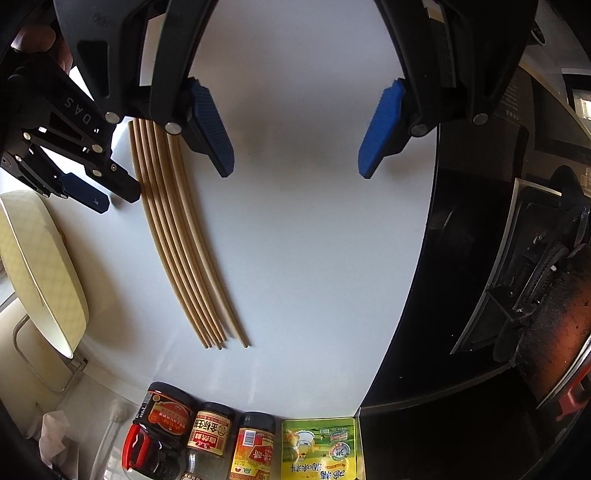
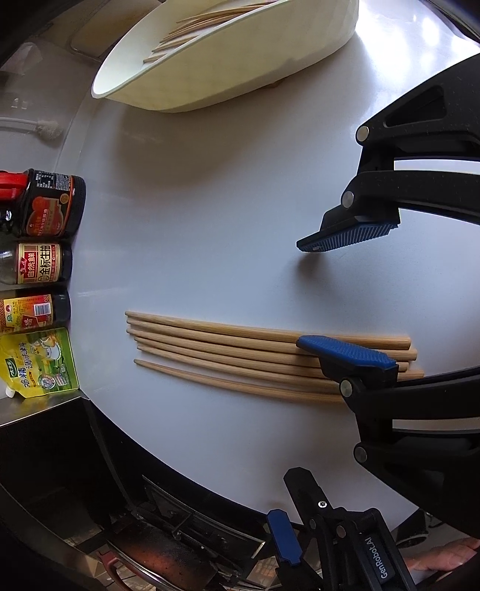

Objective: Organize utensils
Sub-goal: 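Withdraw both open tools from the basin back to the chopstick row, then close the right tool on a separated chopstick while the left tool grasps another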

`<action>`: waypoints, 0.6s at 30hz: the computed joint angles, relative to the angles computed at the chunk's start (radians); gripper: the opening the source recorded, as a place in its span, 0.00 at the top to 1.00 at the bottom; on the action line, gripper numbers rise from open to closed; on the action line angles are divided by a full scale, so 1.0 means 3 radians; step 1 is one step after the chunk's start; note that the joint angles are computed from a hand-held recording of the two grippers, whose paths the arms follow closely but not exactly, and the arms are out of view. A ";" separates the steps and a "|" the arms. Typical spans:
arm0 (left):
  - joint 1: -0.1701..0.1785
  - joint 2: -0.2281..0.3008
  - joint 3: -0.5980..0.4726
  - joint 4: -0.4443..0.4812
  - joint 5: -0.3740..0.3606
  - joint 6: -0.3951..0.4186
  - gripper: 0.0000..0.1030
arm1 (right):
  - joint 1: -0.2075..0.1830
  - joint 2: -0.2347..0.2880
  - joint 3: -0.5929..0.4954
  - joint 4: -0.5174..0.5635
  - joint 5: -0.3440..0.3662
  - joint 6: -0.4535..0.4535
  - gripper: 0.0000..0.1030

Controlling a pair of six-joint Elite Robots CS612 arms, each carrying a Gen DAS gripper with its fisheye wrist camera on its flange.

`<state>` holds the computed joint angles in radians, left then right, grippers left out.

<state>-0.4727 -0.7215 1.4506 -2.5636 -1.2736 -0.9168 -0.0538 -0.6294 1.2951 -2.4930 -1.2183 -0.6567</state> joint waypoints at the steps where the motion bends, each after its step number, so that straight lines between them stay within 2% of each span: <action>1: 0.0000 0.0001 0.0000 -0.0005 -0.0003 0.0001 0.33 | 0.0002 -0.0003 0.0007 -0.0011 -0.0002 -0.0011 0.56; 18: 0.0002 0.0057 -0.0102 0.0010 -0.0010 0.0010 0.33 | 0.0036 -0.0019 0.0068 -0.0105 -0.0045 -0.0185 0.56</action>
<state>-0.4722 -0.7045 1.4200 -2.5606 -1.2767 -0.9137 -0.0429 -0.6351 1.3156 -2.5246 -1.2317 -0.7121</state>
